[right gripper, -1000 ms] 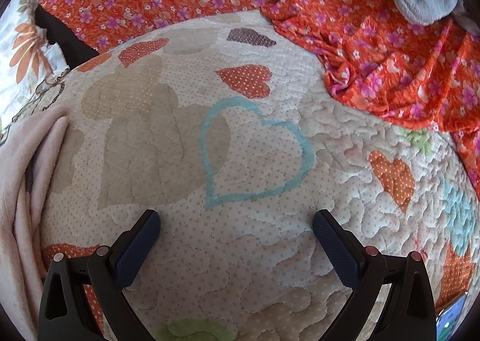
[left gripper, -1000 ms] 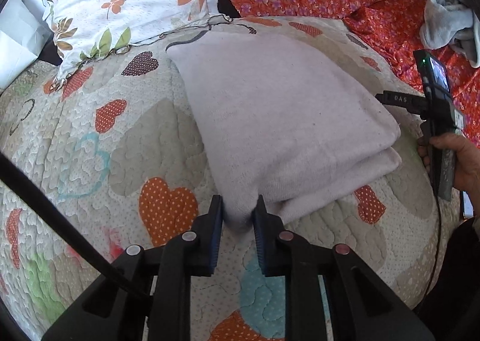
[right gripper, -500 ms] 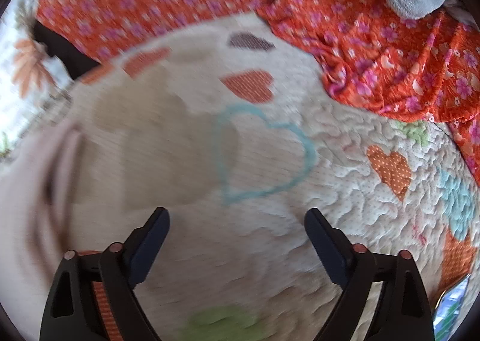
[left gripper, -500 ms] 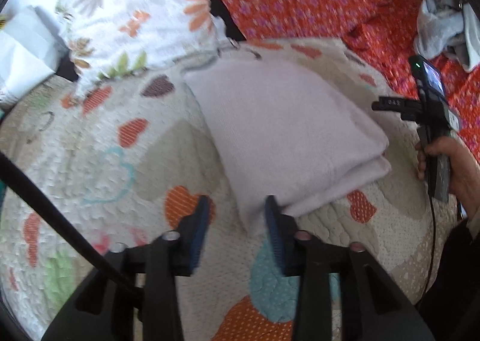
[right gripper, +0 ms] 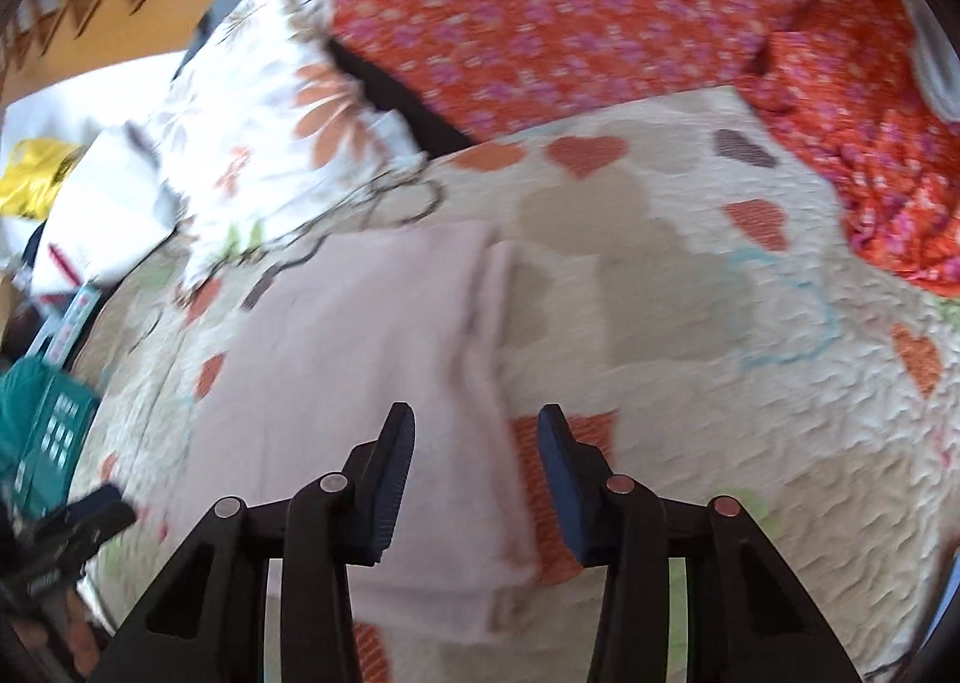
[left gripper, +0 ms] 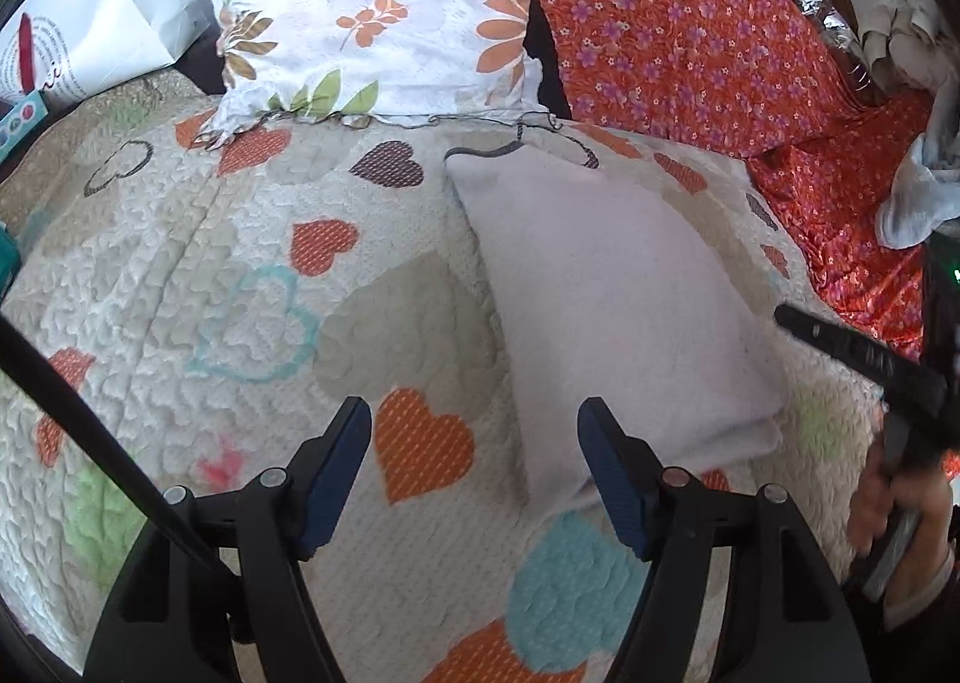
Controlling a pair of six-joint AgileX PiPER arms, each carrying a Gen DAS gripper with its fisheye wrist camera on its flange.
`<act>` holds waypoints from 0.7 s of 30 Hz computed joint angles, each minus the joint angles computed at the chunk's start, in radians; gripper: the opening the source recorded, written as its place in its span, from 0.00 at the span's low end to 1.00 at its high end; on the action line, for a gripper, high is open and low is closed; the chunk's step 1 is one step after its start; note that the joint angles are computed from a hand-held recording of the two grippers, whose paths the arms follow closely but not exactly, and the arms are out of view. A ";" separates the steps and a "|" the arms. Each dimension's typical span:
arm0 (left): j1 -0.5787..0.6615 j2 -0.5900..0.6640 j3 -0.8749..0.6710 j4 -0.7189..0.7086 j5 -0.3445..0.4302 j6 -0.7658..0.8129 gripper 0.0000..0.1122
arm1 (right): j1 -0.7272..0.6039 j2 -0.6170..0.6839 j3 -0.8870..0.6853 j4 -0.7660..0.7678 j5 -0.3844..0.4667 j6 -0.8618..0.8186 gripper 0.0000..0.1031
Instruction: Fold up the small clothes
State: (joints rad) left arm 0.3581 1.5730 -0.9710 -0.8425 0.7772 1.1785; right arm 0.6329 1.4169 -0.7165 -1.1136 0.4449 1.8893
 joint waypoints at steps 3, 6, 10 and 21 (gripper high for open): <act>-0.072 0.036 -0.010 0.039 -0.054 -0.067 0.63 | 0.019 0.052 -0.008 0.034 -0.050 -0.005 0.45; -0.144 0.091 -0.020 0.156 -0.117 -0.189 0.63 | -0.007 0.097 -0.009 0.128 -0.120 -0.075 0.45; -0.114 0.095 0.012 0.128 -0.103 -0.146 0.63 | -0.006 0.113 -0.001 0.201 -0.111 -0.117 0.45; 0.121 -0.306 0.322 -0.428 -0.232 0.471 0.88 | 0.229 0.037 0.027 -0.013 0.206 0.182 0.48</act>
